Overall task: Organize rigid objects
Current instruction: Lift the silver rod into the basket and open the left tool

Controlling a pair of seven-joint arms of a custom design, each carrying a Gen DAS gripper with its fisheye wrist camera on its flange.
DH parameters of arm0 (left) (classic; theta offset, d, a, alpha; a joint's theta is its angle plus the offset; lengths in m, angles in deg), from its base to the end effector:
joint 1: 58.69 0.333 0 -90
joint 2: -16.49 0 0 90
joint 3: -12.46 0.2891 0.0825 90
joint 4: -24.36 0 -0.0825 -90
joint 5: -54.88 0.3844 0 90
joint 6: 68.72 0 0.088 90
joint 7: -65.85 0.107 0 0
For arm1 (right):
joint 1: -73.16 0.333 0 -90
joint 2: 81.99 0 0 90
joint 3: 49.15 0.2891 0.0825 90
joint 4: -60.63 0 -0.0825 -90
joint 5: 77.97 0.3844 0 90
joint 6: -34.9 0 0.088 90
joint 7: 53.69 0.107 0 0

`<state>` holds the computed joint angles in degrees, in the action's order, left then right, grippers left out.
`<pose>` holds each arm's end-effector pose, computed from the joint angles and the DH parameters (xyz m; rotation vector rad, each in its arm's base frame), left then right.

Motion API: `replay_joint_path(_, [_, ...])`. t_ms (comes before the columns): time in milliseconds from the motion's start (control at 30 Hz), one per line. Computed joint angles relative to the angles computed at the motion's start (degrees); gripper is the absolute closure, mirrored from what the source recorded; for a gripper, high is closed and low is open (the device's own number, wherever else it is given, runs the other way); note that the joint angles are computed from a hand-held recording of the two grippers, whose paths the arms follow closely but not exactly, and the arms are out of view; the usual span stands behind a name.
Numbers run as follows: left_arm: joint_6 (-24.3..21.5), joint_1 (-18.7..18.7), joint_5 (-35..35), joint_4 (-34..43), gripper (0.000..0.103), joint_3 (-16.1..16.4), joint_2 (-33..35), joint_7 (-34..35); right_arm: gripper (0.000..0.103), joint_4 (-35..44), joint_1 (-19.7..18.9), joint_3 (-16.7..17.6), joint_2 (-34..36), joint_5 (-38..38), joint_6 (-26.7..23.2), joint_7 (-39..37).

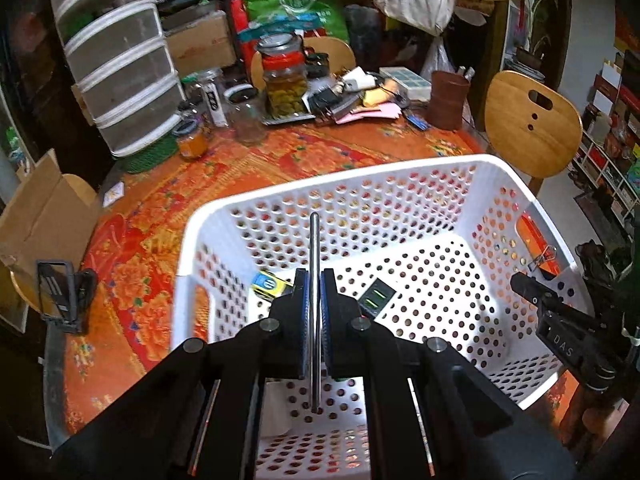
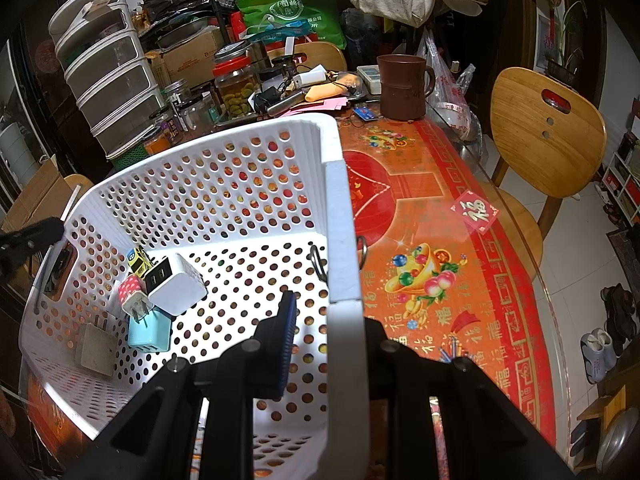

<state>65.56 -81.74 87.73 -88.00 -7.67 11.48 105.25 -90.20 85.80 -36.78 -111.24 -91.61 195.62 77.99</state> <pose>0.4228 -0.3929 0.5362 -1.6364 1.9744 -0.6179 0.3917 0.1970 0.4597 -1.6966 1.8436 -0.5061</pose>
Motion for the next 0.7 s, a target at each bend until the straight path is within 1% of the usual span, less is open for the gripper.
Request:
replay_joint_path(133, [0.2,-0.13,-0.64,0.37,0.097,0.29,1.38,0.38,0.08,0.02,0.18,-0.09,-0.07,0.02,-0.14,-0.15])
replay_joint_path(167, [-0.38,-0.19,0.04,0.65,0.097,0.23,1.74,-0.11,0.08,0.02,0.18,-0.09,-0.07,0.02,-0.14,-0.15])
replay_joint_path(200, [-1.02,-0.26,0.77,0.8,0.093,0.22,1.93,-0.72,0.08,0.01,0.17,-0.07,-0.09,0.0,-0.13,-0.12])
replay_joint_path(233, [-1.03,-0.31,0.83,0.64,0.081,0.35,1.89,-0.88,0.08,-0.01,0.15,-0.07,-0.09,-0.01,-0.07,-0.11])
replay_joint_path(267, [-0.41,-0.28,0.42,0.1,0.071,0.6,1.51,-0.75,0.08,0.0,0.17,-0.06,-0.09,0.0,-0.07,-0.1])
replay_joint_path(300, [0.06,-0.18,0.79,-0.55,0.046,0.68,0.99,-1.38,0.08,0.0,0.16,-0.07,-0.08,0.02,-0.09,-0.07])
replay_joint_path(333, [0.25,-0.04,2.5,-1.22,0.025,0.54,0.3,-2.77,0.08,0.0,0.16,-0.07,-0.08,0.02,-0.09,-0.07])
replay_joint_path(400, [0.43,0.21,5.57,-2.04,0.014,0.06,-0.77,-4.51,0.08,0.0,0.17,-0.07,-0.08,0.01,-0.09,-0.07])
replay_joint_path(600, [0.31,0.8,5.51,-2.83,0.01,-0.29,-2.29,-4.14,0.08,0.07,0.28,-0.11,-0.15,0.07,-0.3,-0.16])
replay_joint_path(700, [2.91,1.21,3.84,-4.66,0.01,0.01,-3.61,-3.6,0.08,0.18,0.33,-0.14,-0.1,0.11,-0.54,-0.25])
